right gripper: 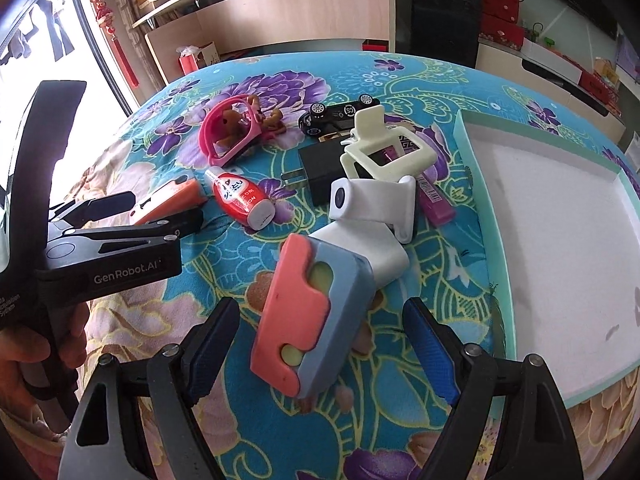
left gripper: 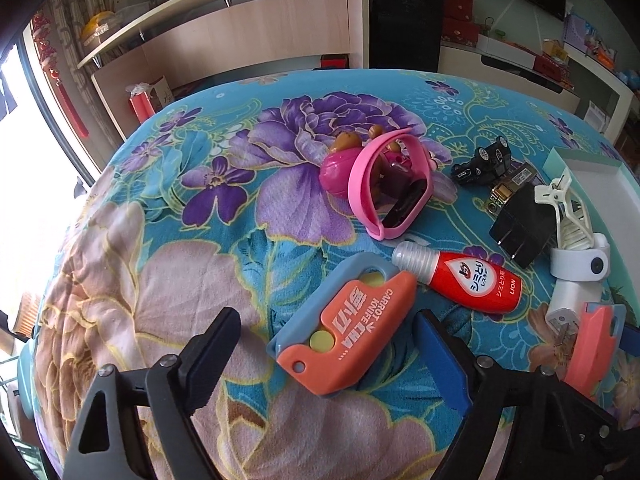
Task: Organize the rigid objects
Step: 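Grasp the pink-and-blue toy knife with the right tool while the left tool grasps the orange toy knife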
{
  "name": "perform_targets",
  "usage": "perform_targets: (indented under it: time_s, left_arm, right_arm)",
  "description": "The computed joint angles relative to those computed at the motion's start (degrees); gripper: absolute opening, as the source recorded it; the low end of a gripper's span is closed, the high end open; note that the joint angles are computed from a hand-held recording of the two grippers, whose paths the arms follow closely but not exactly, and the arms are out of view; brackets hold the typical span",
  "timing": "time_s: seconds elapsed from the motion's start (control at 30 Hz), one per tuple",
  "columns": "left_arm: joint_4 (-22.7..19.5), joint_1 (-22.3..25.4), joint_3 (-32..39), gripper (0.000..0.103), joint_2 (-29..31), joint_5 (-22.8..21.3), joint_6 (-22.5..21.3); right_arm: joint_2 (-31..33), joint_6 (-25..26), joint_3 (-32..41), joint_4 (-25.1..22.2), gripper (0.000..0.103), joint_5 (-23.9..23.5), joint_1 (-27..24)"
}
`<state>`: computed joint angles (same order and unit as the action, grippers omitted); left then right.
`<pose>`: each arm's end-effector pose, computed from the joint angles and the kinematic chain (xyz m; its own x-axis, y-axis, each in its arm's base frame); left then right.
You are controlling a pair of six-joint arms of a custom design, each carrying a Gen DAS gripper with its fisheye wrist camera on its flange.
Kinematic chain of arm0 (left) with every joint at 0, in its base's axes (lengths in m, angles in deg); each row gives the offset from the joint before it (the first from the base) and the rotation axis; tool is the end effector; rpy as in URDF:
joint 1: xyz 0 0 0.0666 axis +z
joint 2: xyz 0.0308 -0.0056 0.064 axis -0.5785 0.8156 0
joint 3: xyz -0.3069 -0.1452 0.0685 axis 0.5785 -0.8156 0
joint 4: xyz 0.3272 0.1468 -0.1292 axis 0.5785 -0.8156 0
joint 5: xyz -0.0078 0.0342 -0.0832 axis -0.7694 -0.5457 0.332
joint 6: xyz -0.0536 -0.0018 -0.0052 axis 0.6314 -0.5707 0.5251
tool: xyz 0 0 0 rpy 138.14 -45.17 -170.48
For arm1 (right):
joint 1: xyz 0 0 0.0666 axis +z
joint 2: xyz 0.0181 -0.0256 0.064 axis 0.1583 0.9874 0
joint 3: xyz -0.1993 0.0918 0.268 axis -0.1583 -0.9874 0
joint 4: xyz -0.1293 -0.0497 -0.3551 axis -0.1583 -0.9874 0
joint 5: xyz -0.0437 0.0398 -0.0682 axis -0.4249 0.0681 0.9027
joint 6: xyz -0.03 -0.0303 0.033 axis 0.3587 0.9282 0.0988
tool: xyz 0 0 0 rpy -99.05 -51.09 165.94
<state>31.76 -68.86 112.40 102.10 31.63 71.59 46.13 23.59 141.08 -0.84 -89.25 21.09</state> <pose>0.4823 -0.3022 0.2807 -0.8329 -0.1217 -0.5399 -0.1847 0.9807 0.0639 0.4742 0.1081 0.2853 -0.7849 -0.3385 -0.5190 -0.4494 0.8877 0.1006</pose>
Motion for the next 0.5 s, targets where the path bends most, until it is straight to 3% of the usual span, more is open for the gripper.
perform_targets:
  time_s: [0.27,0.37,0.5]
  left_arm:
    - [0.8,-0.2,0.2,0.067,0.1,1.6,-0.7]
    - [0.6,-0.6,0.4,0.056,0.2,2.0,-1.1]
    - [-0.1,-1.2,0.9,0.050,0.4,1.4,-0.3]
  right_arm:
    - [-0.5,-0.3,-0.3,-0.4,0.048,-2.7,-0.8]
    - [-0.7,-0.5,-0.4,-0.5,0.046,-3.5,-1.0]
    - [-0.7,-1.1,-0.3,-1.0,0.042,-5.2,-1.6]
